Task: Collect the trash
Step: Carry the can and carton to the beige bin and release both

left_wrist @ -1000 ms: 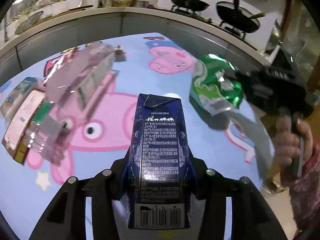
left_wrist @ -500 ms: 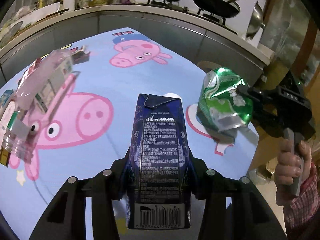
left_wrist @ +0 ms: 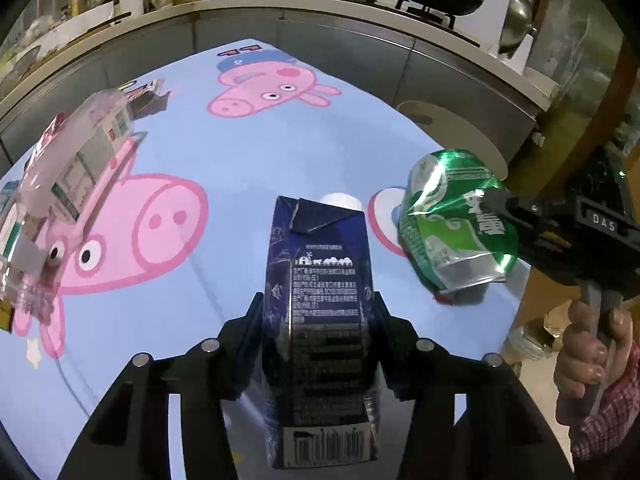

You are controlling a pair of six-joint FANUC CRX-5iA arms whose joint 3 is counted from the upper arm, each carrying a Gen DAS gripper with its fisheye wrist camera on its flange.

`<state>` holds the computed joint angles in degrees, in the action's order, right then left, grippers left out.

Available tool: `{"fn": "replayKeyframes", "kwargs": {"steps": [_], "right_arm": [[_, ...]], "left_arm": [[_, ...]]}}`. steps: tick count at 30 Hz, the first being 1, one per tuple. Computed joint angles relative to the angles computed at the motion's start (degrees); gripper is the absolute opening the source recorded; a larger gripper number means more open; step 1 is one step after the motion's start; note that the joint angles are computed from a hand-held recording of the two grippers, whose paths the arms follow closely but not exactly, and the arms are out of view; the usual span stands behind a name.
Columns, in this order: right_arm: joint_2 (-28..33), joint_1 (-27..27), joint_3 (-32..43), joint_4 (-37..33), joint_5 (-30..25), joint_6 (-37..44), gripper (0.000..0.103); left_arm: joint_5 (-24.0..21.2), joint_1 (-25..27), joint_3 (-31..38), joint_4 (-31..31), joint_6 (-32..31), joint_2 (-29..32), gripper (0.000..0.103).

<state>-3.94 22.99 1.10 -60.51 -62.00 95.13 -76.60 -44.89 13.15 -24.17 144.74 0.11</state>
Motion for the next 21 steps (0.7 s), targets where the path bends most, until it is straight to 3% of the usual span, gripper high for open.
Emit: {"fn": "replayKeyframes", "kwargs": {"steps": [4,9,12,16,21], "right_arm": [[0.8,-2.3,0.7,-3.8,-2.0,1.8,0.012],[0.6,-5.2,2.7,-2.0,3.5,1.0,0.011],[0.2,-5.5,3.9,3.7,9.8,-0.2,0.011],[1.3,-3.6,5.2,14.0,16.2,-4.7,0.011],[3.5,-2.4,6.1,21.4,18.3,-8.0,0.011]], "left_arm": [[0.7,1.1,1.5,1.4,-2.8,1.1,0.049],[5.1,4.8,7.7,5.3,-9.1,5.2,0.049],[9.4,7.1,13.3,9.7,-14.9,9.9,0.049],[11.3,9.5,23.3,14.8,-22.1,18.7,0.049],[8.3,11.0,35.6,17.1,-24.9,29.1,0.049]]}}
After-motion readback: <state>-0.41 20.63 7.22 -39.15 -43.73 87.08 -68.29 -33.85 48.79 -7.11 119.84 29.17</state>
